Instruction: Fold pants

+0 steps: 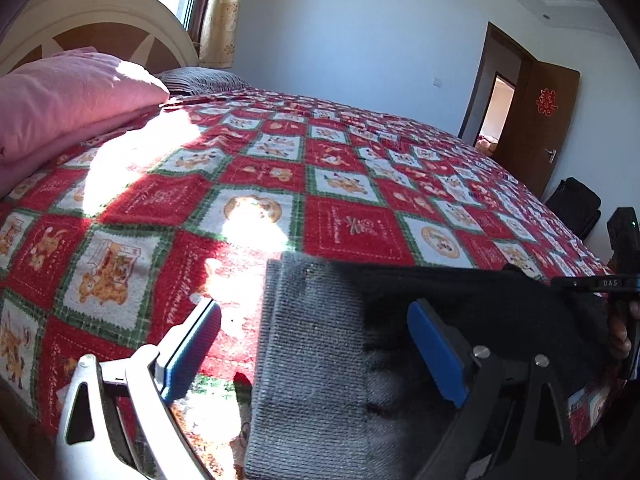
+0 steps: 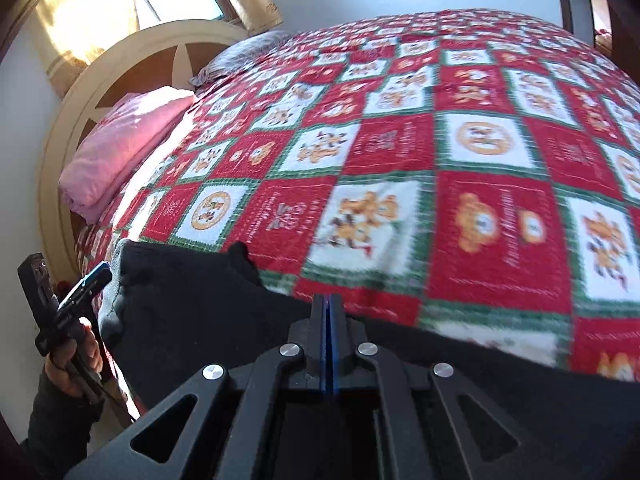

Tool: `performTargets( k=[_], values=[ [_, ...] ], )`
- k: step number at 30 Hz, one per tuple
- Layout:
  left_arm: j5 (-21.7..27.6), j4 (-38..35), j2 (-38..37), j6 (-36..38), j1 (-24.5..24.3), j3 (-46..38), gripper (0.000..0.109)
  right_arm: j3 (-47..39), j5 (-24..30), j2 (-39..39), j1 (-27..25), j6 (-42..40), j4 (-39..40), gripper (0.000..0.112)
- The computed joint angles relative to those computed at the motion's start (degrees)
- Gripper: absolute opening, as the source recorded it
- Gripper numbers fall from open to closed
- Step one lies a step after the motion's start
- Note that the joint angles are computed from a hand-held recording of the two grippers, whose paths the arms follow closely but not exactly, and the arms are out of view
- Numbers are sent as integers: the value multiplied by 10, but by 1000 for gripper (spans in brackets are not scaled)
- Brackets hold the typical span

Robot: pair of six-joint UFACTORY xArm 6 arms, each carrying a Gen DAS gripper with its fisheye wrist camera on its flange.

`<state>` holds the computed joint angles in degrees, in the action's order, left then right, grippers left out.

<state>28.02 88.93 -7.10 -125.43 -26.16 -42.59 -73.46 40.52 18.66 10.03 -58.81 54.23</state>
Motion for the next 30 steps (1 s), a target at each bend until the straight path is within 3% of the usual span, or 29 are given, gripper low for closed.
performTargets(
  k=[3,4,5,6,7,8,10,11,13,19,30],
  values=[
    [-21,-26,18,31,10,-13,97,34,-15,-28,-18,-19,18,4],
    [-46,-21,26,25,22,-14,95,48,-24,-39,-20,-30,24,9],
    [-66,-19,36,14,33,-15,92,58,-28,-45,-22,-39,29,25],
    [-63,-8,39,-1,33,-13,89,70,-33,-54,-23,-53,37,37],
    [-55,7,39,-13,29,-13,89,82,-36,-62,-23,-66,48,55],
    [-51,-1,38,-2,25,-13,88,90,-38,-68,-22,-77,59,58],
    [-57,0,38,5,23,-17,79,105,-40,-77,-19,-96,80,58],
    [-63,8,37,-2,24,-19,67,111,-38,-81,-18,-107,95,58],
    [-52,-16,38,26,18,-20,55,119,-39,-85,-13,-123,113,58],
    [-84,22,28,0,32,-14,26,136,-59,-89,2,-141,119,58],
    [-75,58,-24,-54,50,16,25,149,-66,-102,-12,-151,162,58]
  ],
)
